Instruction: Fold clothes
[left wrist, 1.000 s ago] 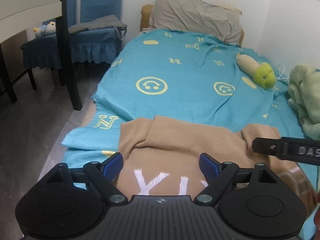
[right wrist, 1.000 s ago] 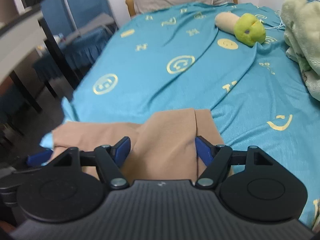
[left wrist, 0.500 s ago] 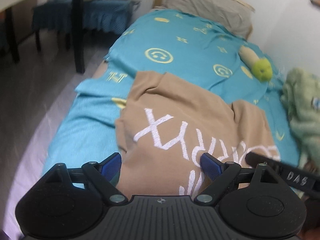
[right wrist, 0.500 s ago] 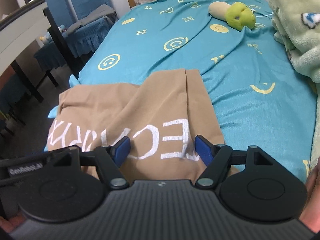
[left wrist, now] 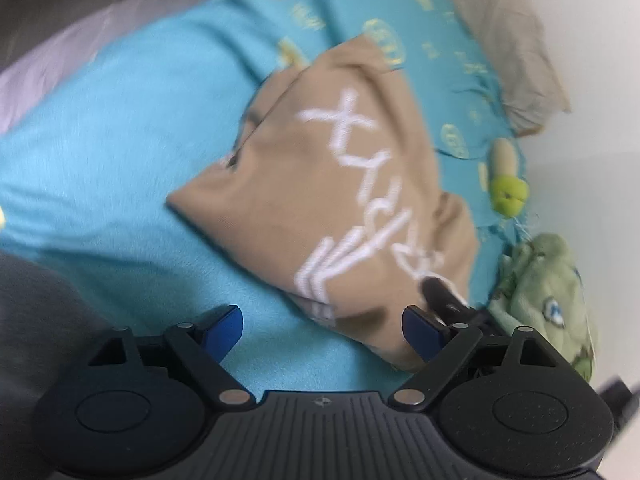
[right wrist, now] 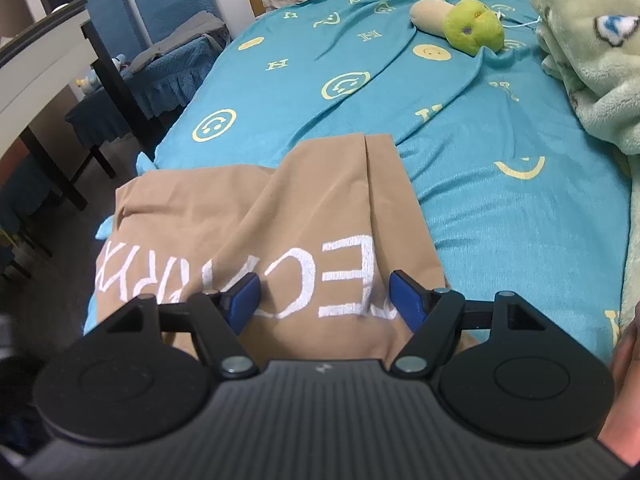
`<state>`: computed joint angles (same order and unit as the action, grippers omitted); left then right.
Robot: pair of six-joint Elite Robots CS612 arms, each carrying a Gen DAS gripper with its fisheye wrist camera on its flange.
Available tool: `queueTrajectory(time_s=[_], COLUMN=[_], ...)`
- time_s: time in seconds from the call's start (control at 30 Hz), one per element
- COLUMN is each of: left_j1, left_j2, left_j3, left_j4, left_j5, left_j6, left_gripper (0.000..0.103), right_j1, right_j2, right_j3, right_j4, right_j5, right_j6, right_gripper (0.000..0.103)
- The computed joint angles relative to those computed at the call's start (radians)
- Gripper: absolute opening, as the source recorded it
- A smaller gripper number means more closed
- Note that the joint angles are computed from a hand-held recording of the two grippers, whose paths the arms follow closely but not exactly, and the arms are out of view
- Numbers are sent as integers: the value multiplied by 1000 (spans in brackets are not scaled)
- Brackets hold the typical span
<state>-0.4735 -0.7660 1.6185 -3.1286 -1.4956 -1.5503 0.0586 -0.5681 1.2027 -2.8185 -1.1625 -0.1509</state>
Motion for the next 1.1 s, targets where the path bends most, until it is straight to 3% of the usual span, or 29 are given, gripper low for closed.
queueTrajectory(time_s=[0.13,0.27,0.47,0.53,0.63,0.73,0.8,0.9,0.93,0.97,1.1], left_j1=[2,-4,-32,-31,-19,-9,-9,-10,-11,-12,-14], left_j2=[39,66,83,79,75,82,83,84,85,85,94], left_j3=[-12,-4,22,20,3,0,-1,-9,-10,-11,-14], left_j4=[-99,-216,-428,-399,-287,-274,-272,-267,-269,-273,-313], left_j5=[72,160,271,267,217,203,210,227,233,238,257], left_j6=[-51,-70,-11,-11,-45,-83,-86,-66,-63,-63,-62], left_gripper=[90,84,69,67,65,58,48,38,37,36,30], right_j1=[1,0,0,0,-1,-7,-21,-55,-66,-76,-97], right_j2=[1,2,-1,-1,-1,-9,-20,-31,-29,-26,-1], right_j3=[-3,-5,1,1,-1,6,22,49,52,52,40], right_j4=[5,8,-1,0,8,8,-6,-25,-22,-13,115], right_j5=[-2,-2,-13,-15,-10,9,72,272,347,418,623], right_j6=[5,15,35,41,48,78,135,255,301,346,483], right_gripper=[73,73,73,73,73,73,75,77,91,99,103])
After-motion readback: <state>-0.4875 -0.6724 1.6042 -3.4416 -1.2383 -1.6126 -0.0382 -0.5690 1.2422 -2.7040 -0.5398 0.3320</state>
